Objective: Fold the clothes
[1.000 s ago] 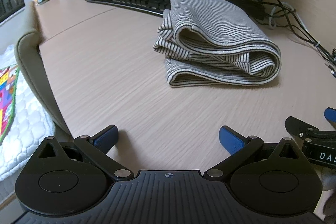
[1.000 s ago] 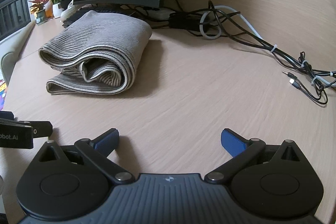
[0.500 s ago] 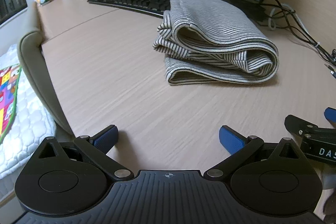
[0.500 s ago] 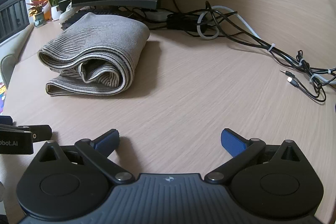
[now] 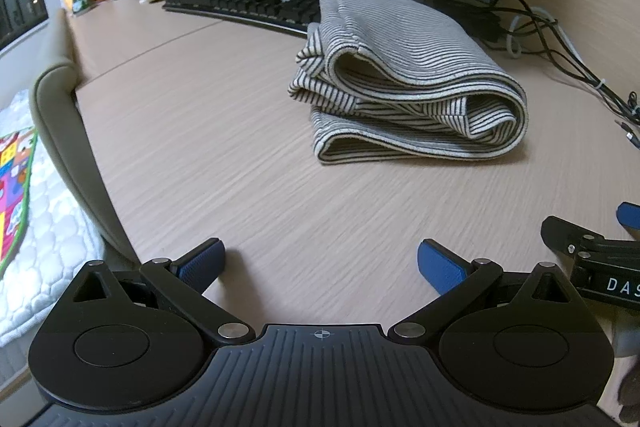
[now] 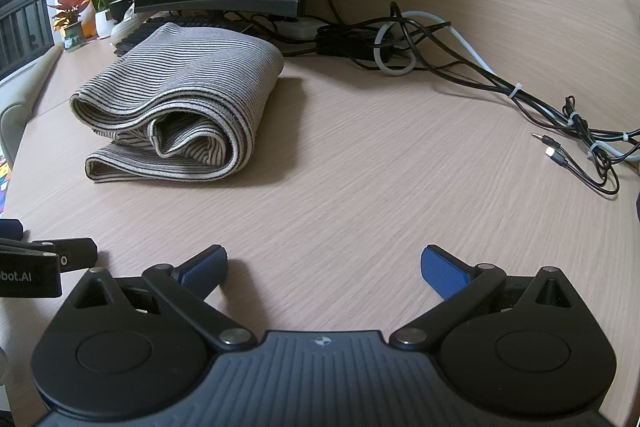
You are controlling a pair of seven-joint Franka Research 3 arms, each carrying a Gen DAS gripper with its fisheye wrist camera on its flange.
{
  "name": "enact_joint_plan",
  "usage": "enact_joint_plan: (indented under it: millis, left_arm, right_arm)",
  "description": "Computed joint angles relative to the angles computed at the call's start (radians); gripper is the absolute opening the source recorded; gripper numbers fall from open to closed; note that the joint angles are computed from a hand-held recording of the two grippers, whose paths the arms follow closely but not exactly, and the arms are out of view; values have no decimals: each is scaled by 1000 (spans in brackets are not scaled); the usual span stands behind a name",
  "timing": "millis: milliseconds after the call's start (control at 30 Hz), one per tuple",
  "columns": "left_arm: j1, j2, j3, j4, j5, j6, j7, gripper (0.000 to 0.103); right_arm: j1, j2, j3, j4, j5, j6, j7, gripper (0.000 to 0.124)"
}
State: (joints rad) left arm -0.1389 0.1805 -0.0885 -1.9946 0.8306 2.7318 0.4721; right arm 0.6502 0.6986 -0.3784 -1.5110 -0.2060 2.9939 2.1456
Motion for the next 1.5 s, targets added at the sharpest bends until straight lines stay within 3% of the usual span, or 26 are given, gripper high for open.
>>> enact_joint_plan:
  millis: [800, 1500]
  left_arm:
    - [-4, -6, 6, -13, 73, 15, -73, 103]
    - [4, -12, 2, -23, 59, 32, -40, 103]
  right_arm:
    - [4, -1, -9, -1, -16, -7, 26, 103]
    - [2, -1, -7, 0, -20, -10, 26, 103]
